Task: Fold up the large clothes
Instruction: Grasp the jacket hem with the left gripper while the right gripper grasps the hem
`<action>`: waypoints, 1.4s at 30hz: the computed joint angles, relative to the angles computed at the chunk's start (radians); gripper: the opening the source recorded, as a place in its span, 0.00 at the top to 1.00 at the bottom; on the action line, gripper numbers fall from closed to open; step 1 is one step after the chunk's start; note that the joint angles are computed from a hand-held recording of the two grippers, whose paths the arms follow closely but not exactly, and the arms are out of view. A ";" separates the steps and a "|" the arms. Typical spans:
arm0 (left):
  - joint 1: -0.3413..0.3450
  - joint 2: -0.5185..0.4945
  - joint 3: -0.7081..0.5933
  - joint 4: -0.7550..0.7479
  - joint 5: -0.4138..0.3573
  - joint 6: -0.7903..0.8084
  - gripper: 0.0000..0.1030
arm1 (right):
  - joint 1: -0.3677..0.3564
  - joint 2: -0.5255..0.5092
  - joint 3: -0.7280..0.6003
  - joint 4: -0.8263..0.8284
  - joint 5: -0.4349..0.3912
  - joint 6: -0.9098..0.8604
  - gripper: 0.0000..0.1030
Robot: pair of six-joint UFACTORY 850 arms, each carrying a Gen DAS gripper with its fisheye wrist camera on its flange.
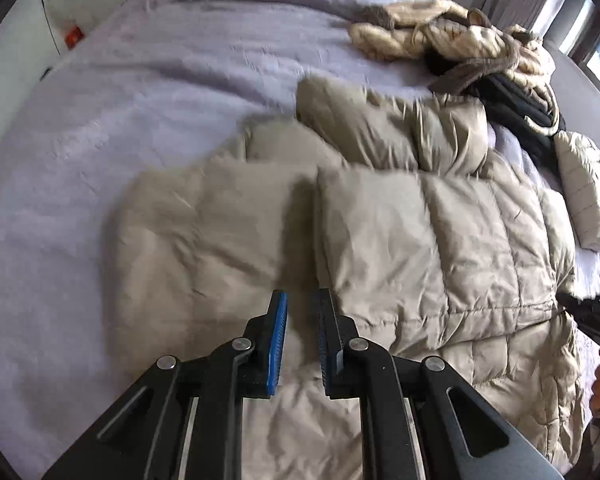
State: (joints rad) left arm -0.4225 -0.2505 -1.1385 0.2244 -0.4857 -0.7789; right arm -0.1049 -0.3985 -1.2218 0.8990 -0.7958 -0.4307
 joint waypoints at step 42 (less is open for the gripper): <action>-0.164 -0.068 -0.072 0.352 -0.165 -0.349 0.79 | 0.068 0.061 -0.024 -0.167 0.049 -0.028 0.96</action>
State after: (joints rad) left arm -0.5866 -0.3188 -1.2103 0.5764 -0.6509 -1.1280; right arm -0.0364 -0.3376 -1.2460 0.7324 -0.7469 -0.4588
